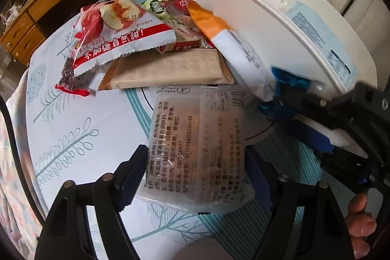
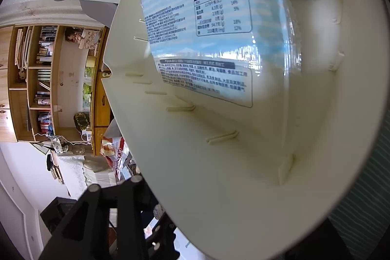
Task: Organize snacks
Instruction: 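Move the left gripper toward the clear bag of biscuits, then grasp the clear biscuit bag with the left gripper and lift it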
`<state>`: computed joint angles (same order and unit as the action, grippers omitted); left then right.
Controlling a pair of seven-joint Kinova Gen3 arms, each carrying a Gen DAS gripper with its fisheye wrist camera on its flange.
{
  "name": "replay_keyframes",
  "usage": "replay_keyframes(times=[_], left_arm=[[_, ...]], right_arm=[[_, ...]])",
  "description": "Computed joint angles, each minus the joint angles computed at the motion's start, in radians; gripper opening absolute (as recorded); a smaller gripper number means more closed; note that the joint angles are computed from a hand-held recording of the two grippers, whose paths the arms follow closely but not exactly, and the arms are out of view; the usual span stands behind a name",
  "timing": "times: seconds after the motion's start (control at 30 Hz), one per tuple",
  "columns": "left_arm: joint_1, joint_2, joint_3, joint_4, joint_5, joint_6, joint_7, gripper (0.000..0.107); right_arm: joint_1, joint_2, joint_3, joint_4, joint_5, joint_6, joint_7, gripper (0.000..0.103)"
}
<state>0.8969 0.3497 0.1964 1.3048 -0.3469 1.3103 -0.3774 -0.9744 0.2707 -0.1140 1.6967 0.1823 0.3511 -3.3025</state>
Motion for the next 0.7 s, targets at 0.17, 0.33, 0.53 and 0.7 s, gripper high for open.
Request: replay_keyframes(times=[0.17,0.33,0.53,0.7], left_arm=[[0.014,0.004,-0.002,-0.002,-0.018,0.008,0.011,0.069],[0.022,-0.005,0.0,0.002,-0.021,0.009,0.033,0.066],[0.016,-0.039,0.009,0.04,-0.007,-0.001,0.074,0.066],[0.021,-0.082,0.026,0.095,-0.01,-0.008,0.141,0.066]], right_arm=[[0.004,-0.001,-0.001,0.003,-0.002,-0.002,0.009,0.005],[0.024,-0.001,-0.021,-0.004,-0.02,0.016,0.035,0.002],[0.043,0.01,-0.045,-0.045,-0.046,0.083,0.089,0.002],[0.006,0.035,-0.046,-0.139,0.005,0.219,0.116,0.003]])
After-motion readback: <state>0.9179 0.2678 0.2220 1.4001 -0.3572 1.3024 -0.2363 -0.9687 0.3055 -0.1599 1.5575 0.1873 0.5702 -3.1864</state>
